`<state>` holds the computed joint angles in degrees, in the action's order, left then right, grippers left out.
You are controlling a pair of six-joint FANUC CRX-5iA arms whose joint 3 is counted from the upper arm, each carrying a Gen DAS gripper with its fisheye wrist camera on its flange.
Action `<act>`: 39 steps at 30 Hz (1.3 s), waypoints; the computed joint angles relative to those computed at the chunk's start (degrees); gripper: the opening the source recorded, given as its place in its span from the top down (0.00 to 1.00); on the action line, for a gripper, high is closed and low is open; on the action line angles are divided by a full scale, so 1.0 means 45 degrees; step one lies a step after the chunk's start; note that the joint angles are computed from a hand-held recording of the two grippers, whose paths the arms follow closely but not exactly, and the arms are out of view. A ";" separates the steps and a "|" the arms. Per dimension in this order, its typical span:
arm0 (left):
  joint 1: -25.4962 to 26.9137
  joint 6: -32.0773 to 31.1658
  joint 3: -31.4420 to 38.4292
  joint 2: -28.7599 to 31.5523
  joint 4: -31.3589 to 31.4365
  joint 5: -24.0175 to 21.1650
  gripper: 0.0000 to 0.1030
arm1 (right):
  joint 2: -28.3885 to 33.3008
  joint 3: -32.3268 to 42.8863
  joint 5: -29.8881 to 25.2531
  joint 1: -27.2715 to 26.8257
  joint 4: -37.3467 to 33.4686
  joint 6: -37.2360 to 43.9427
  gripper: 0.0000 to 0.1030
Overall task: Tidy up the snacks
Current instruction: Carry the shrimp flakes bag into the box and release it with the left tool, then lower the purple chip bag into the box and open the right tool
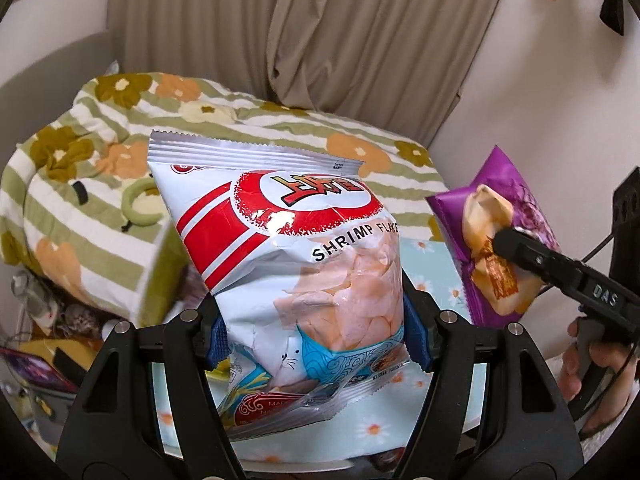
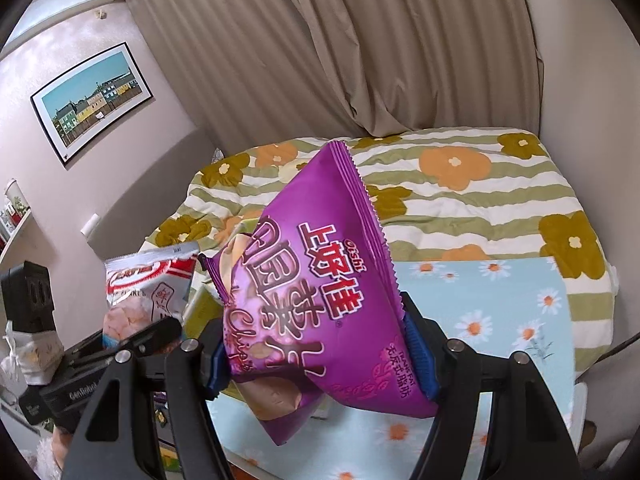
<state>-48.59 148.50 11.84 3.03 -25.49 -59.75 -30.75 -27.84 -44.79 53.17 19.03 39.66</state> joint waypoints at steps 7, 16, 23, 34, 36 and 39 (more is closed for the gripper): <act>0.2230 -0.3640 -0.1424 -0.0175 0.2335 0.1193 0.36 | 0.0902 -0.0447 0.0287 0.1248 0.2104 -0.3198 0.35; 0.3094 -0.4613 -0.2484 -0.0117 0.3573 0.1805 0.10 | 0.1972 -0.0355 0.0191 0.1702 0.2538 -0.3955 0.35; 0.2970 -0.3615 -0.3340 -0.1152 0.3513 0.1798 0.10 | 0.2166 -0.0528 0.0341 0.1983 0.3224 -0.4407 0.35; 0.2844 -0.3386 -0.3870 -0.1893 0.3115 0.1719 0.10 | 0.3414 -0.0341 -0.0323 0.2230 0.5278 -0.6346 0.15; 0.2861 -0.3533 -0.4026 -0.1890 0.3252 0.1794 0.10 | 0.3419 -0.0747 -0.0372 0.2362 0.5910 -0.7217 0.10; 0.2929 -0.3802 -0.4281 -0.1903 0.3558 0.1943 0.10 | 0.3232 -0.1251 -0.0400 0.2559 0.6392 -0.7835 0.01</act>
<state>-35.41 131.39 -7.43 -5.53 -9.48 -51.01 -16.20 -33.47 -46.59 64.68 47.79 4.40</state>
